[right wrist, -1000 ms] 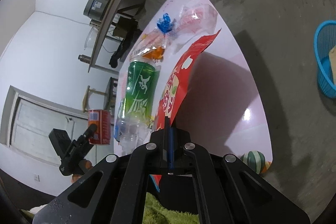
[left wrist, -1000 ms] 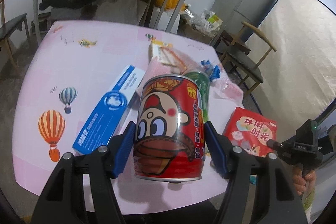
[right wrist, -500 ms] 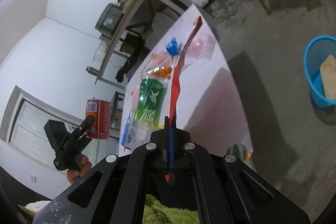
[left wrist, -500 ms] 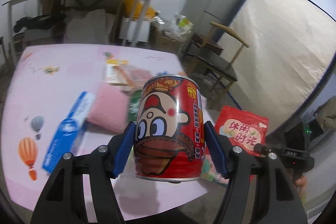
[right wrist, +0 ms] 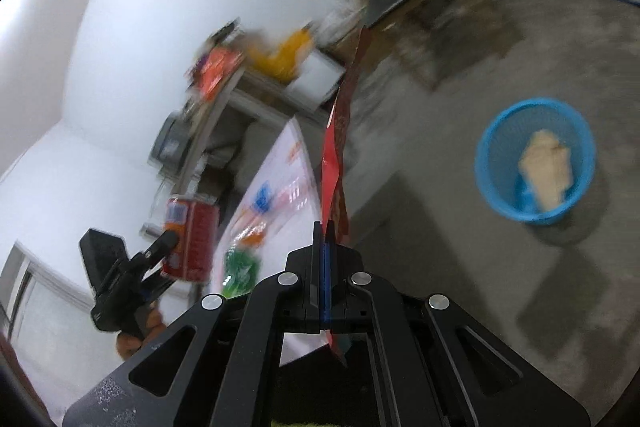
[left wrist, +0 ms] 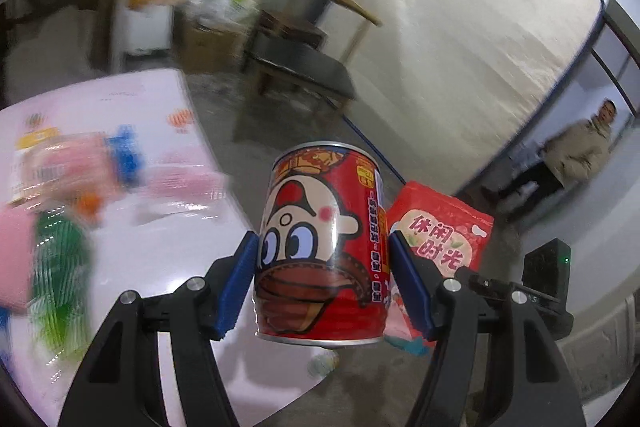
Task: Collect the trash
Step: 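Lift the red can with the left tool while the right tool carries the snack bag to the wastebasket, then open both tools over the blue wastebasket to drop can and bag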
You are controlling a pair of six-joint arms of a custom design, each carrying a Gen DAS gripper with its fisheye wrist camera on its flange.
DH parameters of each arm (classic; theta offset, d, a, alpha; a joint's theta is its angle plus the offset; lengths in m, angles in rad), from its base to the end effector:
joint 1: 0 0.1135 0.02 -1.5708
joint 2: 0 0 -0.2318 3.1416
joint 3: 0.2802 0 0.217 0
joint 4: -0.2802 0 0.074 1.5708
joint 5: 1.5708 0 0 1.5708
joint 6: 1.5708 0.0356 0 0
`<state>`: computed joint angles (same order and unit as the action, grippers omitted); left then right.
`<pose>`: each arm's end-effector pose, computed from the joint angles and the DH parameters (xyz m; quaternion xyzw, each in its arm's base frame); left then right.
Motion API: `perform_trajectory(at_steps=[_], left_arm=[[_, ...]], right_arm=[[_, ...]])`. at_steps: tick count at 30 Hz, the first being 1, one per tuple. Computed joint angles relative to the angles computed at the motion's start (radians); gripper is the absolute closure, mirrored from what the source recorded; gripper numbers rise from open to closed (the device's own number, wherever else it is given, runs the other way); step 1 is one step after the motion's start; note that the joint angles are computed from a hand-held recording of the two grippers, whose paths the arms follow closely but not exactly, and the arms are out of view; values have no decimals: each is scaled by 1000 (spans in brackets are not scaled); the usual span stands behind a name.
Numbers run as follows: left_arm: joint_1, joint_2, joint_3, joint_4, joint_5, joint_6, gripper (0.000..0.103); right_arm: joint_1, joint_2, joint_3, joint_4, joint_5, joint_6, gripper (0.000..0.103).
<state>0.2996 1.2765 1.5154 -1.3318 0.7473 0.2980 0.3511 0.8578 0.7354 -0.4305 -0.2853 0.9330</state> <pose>0.1860 0.0321 0.3541 0.0857 0.9046 -0.2741 0.3150 0.1606 0.0695 0.2661 0.1816 0.8479 0.3883 0.3119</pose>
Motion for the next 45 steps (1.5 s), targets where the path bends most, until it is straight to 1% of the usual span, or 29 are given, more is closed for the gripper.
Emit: perform_trajectory(at_steps=[1,3,5,7,9,10,11,13,14,16,18,19,20,21,22,23,25,26,28,29,31,32,33,36,37,40,42,43,45], left_arm=[[-67,10,-6,36,-26,-56,39],[-245,53,-27,143,-97,-178,39],[-407,148,-21,224,-180,-280,39],[-497,224,-20,277,-216,-335,39],[-592,337,6,331,-263,-394,39],[-624,388,25,347,-276,-409,39],[-662,461,64,361,-293,-432,39],[-703,570,144,369,-311,-462,39],[-726,625,186,374,-324,-477,39],[-764,720,284,382,-354,-504,39],[-779,803,379,374,-377,-511,39],[-787,844,421,371,-390,-520,39],[-794,892,467,356,-403,-524,37],[-799,934,508,339,-420,-527,32],[-793,948,520,333,-434,-527,31],[-787,952,513,339,-448,-535,31],[-764,937,492,346,-423,-532,30],[-745,897,440,363,-408,-519,30],[-714,820,358,390,-403,-496,29],[-695,759,305,404,-400,-483,29],[-668,680,241,419,-391,-469,27],[-642,609,185,424,-375,-452,26],[-626,584,171,420,-372,-442,26],[-572,412,64,392,-362,-379,25],[-551,374,40,386,-346,-357,22],[-459,180,-73,345,-324,-264,19],[-392,70,-128,310,-323,-198,19],[-360,35,-142,290,-312,-169,19],[-241,-53,-157,208,-272,-71,19]], right_arm=[[-36,-12,0,-26,9,-14,103],[-128,-25,0,-90,39,-56,103],[-219,-11,-44,-73,11,-75,103],[-248,45,-76,-36,32,-87,103],[-289,138,-132,63,3,-97,103],[-287,184,-144,95,21,-99,103],[-304,255,-147,140,17,-113,103],[-311,380,-151,249,-6,-92,103],[-319,458,-139,305,-7,-95,103],[-331,551,-102,348,14,-108,103],[-341,678,-46,418,20,-105,103],[-336,735,-23,442,48,-95,99],[-334,759,-24,461,67,-96,98],[-336,825,-9,504,73,-99,85],[-339,900,17,517,76,-105,58],[-340,924,34,488,93,-110,51],[-326,992,32,503,149,-112,50],[-333,994,12,520,153,-122,50],[-334,979,-59,564,158,-101,50],[-336,963,-96,590,145,-90,50],[-326,914,-142,590,153,-74,50],[-310,855,-185,581,170,-68,50],[-299,803,-210,563,177,-69,49],[-258,650,-255,485,211,-75,45],[-224,562,-265,427,236,-71,42],[-119,442,-237,322,320,-52,36],[-28,371,-170,206,378,-54,33],[41,342,-109,136,420,-61,31],[150,339,4,45,488,-84,26]])
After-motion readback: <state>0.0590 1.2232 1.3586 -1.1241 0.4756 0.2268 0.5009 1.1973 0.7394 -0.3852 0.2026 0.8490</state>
